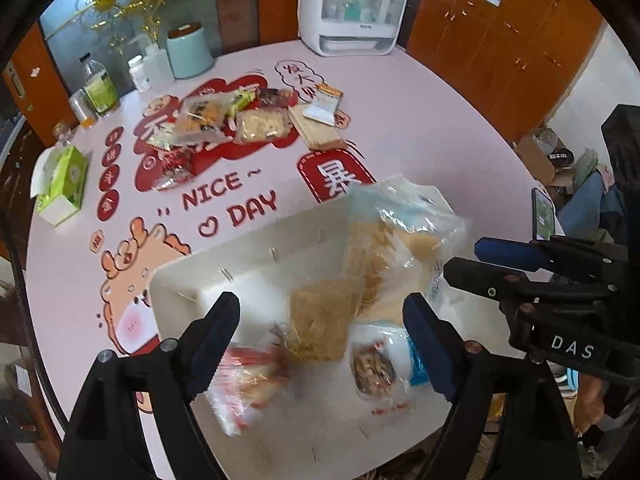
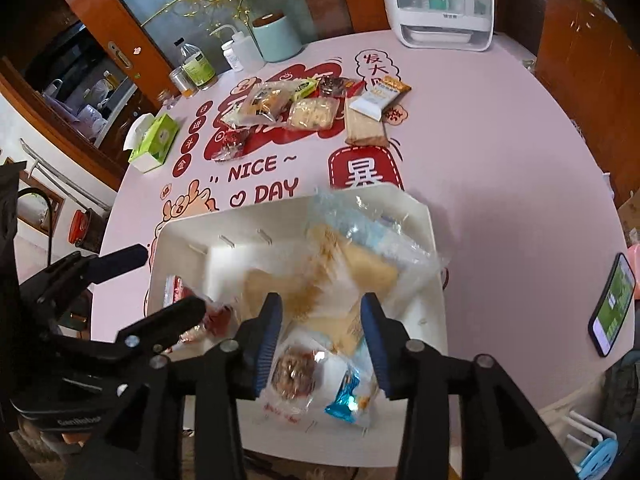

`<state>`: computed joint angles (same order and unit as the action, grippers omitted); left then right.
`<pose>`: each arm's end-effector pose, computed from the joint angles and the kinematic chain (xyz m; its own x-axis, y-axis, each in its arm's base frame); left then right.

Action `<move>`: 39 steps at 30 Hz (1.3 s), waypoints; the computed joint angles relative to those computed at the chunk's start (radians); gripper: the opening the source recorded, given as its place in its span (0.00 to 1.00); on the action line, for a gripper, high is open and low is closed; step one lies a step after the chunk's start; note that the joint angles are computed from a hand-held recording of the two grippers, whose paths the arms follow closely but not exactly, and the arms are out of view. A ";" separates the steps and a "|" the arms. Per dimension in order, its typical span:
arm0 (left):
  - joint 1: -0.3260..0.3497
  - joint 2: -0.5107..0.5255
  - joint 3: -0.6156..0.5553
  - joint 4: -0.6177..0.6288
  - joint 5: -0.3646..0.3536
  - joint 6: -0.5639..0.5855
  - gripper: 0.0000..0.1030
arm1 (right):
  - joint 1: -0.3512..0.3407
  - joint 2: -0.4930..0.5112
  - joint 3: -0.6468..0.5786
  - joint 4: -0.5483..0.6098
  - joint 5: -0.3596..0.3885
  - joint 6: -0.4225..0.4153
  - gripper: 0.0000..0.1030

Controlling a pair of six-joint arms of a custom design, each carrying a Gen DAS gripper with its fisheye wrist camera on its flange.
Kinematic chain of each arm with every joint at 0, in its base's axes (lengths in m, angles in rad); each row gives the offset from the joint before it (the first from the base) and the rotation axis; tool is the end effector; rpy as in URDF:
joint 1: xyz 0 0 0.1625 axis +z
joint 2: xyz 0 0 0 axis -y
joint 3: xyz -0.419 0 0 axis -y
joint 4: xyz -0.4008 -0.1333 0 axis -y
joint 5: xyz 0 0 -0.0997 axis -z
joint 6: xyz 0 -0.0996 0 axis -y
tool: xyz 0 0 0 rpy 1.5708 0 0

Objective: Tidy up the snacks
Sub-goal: 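Lower both bags into the white tray and open both tools, then withdraw both tools from the tray back to the snack pile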

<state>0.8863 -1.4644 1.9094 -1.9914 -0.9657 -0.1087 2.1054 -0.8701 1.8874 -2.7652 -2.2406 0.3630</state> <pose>-0.1715 -0.5105 0.3223 -0.6933 0.4436 -0.5680 0.5602 0.8275 -0.0374 0.3635 -0.4736 0.0825 -0.8608 0.0153 0.5087 -0.2095 0.9002 -0.3817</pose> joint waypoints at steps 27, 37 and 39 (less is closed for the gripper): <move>0.044 0.011 -0.060 0.012 0.068 -0.059 0.80 | -0.008 0.033 -0.065 0.032 0.026 -0.057 0.41; 0.055 0.016 -0.106 -0.011 0.120 -0.033 0.80 | -0.005 0.033 -0.093 0.030 0.037 -0.090 0.41; 0.060 0.024 -0.136 0.012 0.124 -0.027 0.80 | -0.002 0.034 -0.113 0.043 0.029 -0.103 0.41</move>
<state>0.9464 -1.4400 1.7730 -1.9795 -0.8414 -0.1354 2.1034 -0.8360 1.7745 -2.7222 -2.2113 0.2597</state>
